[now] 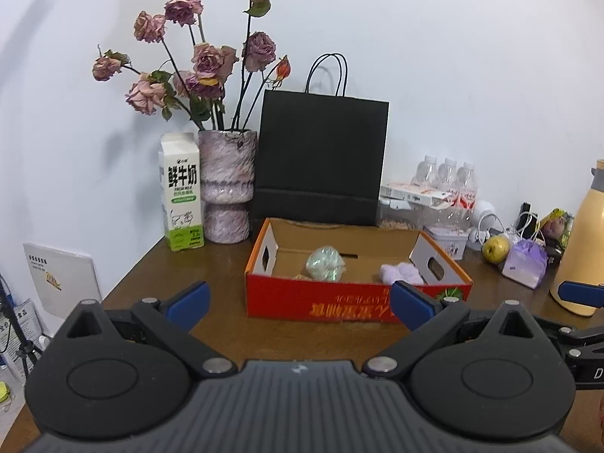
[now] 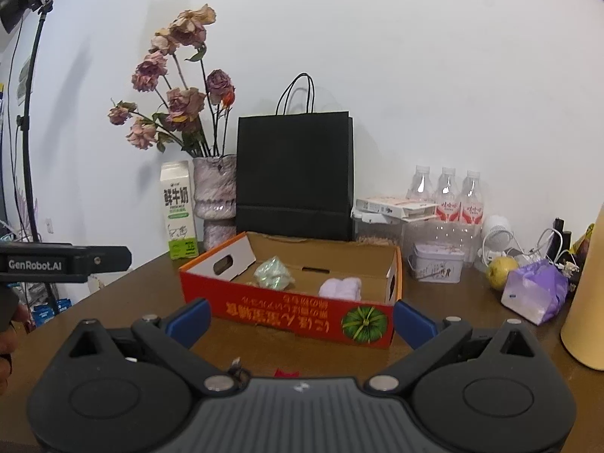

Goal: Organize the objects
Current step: 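Withdraw both tools from the box back toward the remaining items, then grasp the white cloth with the left tool while the right tool grasps the braided cable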

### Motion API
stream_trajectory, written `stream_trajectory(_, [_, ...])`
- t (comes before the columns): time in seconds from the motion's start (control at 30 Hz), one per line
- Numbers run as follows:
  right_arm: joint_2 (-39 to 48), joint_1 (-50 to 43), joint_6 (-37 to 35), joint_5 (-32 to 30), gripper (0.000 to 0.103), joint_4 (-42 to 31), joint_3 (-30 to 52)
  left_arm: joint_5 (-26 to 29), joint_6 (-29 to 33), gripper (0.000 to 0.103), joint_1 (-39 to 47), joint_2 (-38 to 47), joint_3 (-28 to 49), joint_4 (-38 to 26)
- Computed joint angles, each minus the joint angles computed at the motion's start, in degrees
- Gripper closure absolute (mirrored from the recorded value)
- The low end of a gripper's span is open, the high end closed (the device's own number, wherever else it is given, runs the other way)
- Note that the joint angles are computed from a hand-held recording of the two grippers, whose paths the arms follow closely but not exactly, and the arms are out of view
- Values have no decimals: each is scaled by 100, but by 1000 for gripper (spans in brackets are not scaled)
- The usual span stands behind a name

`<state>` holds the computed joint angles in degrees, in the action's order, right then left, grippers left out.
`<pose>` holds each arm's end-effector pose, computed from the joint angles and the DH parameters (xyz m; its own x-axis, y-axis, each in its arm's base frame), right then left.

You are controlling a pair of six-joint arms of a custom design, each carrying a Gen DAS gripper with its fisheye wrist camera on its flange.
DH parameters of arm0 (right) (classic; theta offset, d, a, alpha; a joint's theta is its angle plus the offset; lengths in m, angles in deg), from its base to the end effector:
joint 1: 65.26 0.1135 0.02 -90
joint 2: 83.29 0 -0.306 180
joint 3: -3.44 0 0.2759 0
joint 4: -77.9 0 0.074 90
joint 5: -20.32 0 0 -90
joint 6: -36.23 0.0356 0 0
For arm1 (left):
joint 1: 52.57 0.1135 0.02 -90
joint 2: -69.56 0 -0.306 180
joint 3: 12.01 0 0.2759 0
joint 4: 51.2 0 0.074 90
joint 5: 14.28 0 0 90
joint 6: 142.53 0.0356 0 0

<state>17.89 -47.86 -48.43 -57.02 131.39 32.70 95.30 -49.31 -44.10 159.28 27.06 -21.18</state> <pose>0.2582 0.0727 0.1170 -0.3091 -0.0017 -0.9510 -0.0649 0.9977 0.0193 0.2926 0.0315 0.1683 -0.3383 0.0031 -0.9410 0.1907 0.9795 -0.0653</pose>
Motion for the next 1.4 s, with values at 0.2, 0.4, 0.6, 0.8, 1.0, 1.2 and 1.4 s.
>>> stream_trajectory(0.2, [103,294,137,261,0,322,-373,201,217,0,297,-178,-345,-32])
stream_trajectory(0.4, [270,524,278,482,0,690,-705,352,434,0,519,-328,-597,-125])
stream_trajectory(0.6, [504,694,341,582,0,1050,-945,512,623,0,780,-346,-815,-112])
stream_trajectory(0.8, [838,784,417,584,0,1341,-1058,595,819,0,966,-135,-858,-128])
stream_trajectory(1.0, [855,587,443,289,0,701,-683,564,823,0,1042,53,-753,-154])
stream_trajectory(1.2, [794,272,343,-89,0,-813,282,593,811,0,1151,110,-640,-253])
stream_trajectory(1.4, [955,-65,790,-482,0,-1721,984,588,764,0,1276,233,-509,-301])
